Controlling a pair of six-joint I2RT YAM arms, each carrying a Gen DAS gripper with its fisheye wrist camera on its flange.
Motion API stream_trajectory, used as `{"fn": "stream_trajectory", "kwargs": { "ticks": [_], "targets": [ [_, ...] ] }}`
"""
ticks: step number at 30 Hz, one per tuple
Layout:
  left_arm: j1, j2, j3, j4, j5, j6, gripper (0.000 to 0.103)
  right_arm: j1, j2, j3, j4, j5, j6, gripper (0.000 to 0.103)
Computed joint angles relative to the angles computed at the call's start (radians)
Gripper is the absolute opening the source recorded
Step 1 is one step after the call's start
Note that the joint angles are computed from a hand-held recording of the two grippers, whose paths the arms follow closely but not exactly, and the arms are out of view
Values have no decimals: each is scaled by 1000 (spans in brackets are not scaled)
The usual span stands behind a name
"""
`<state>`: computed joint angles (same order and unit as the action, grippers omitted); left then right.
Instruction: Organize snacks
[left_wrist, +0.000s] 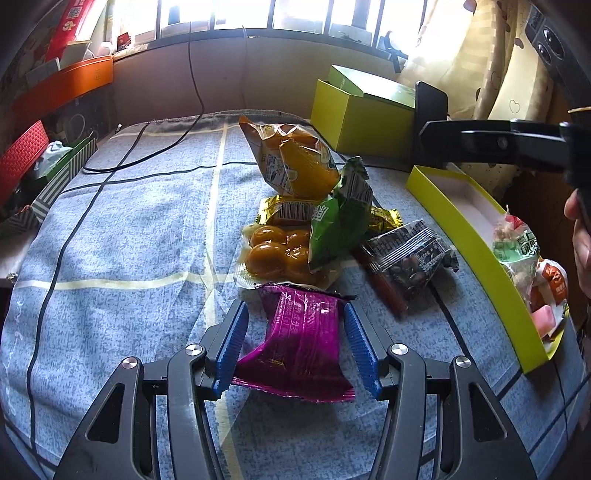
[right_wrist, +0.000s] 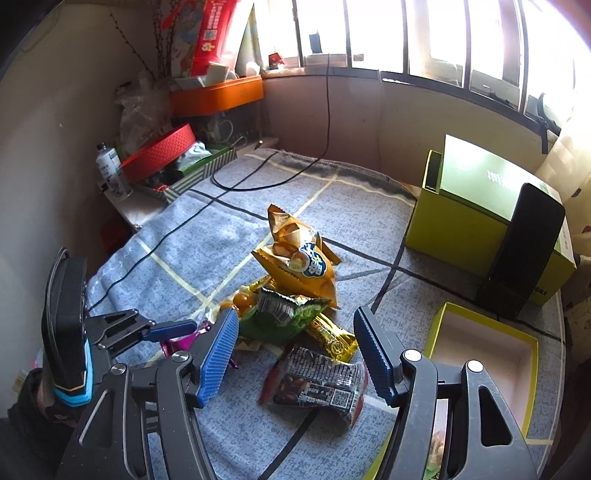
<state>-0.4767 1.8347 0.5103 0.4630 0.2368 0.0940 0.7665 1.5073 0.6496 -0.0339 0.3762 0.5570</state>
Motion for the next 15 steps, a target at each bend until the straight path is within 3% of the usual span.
{"fn": "stream_trajectory", "kwargs": {
  "ticks": [8,15],
  "targets": [
    [18,18,11,-11,-26,-42,54,-55,184,160,-10,-34,-120,66],
    [125,26,-9,41,74,-103,53,-85,327,286,-22,-42,-187,69]
  ]
}}
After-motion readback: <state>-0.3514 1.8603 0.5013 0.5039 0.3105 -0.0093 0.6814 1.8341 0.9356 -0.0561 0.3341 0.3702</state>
